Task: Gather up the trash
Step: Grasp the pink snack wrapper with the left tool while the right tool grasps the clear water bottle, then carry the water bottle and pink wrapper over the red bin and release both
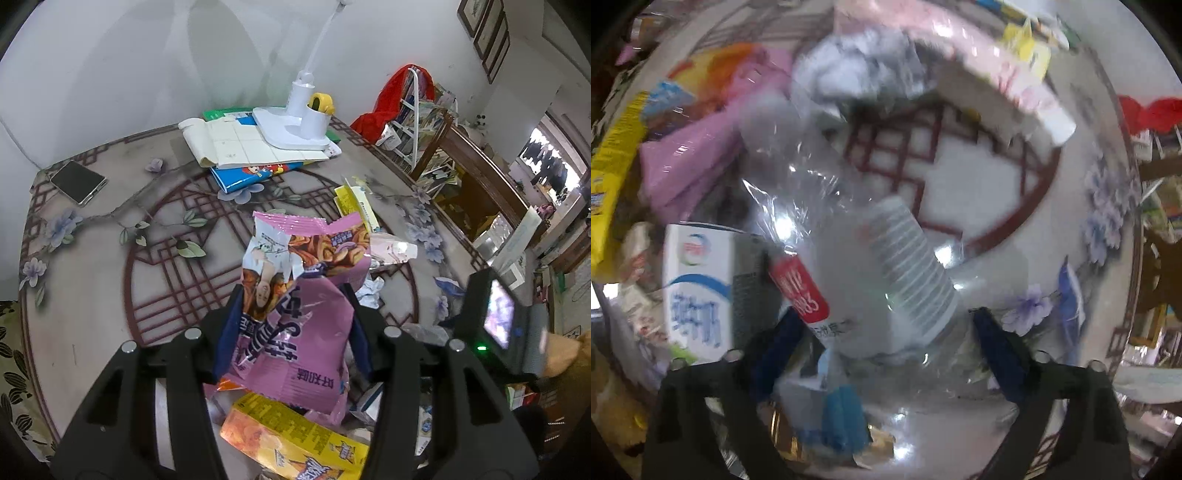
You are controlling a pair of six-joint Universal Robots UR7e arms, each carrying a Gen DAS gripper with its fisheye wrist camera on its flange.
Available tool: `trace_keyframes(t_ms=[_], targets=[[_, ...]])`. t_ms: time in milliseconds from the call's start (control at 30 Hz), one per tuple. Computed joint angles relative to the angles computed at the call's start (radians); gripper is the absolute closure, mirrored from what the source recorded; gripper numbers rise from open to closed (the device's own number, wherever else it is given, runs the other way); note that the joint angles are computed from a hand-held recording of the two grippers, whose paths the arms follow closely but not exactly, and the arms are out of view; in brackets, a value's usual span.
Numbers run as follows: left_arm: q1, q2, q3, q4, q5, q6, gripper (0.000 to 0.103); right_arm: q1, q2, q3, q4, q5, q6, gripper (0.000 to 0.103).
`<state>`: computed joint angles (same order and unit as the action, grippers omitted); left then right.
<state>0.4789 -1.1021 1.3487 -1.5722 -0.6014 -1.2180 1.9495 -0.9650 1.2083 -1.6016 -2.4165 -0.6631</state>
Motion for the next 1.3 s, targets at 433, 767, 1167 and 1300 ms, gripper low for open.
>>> trace_keyframes(t_ms=[433,767,1167,1300], targets=[[-0.033,0.019,-0.035,0.01,0.018,0.004,0.053,-0.012,-0.179,0.04,-0.235,0.282,0.166,0.034],[-0.092,0.176,-0.125,-0.298,-0.097,0.302,0.053,-0.037,-0.494,0.256,-0.533,0.22,0.485,0.034],[-0.108,0.53,-0.507,-0.39,-0.431,0.631,0.053,-0.261,-0.869,0.506,-0.438,0.169,0.858,0.039],[-0.117,0.66,-0.681,-0.337,-0.497,0.719,0.053,-0.318,-0.906,0.527,-0.443,0.191,0.889,0.046]])
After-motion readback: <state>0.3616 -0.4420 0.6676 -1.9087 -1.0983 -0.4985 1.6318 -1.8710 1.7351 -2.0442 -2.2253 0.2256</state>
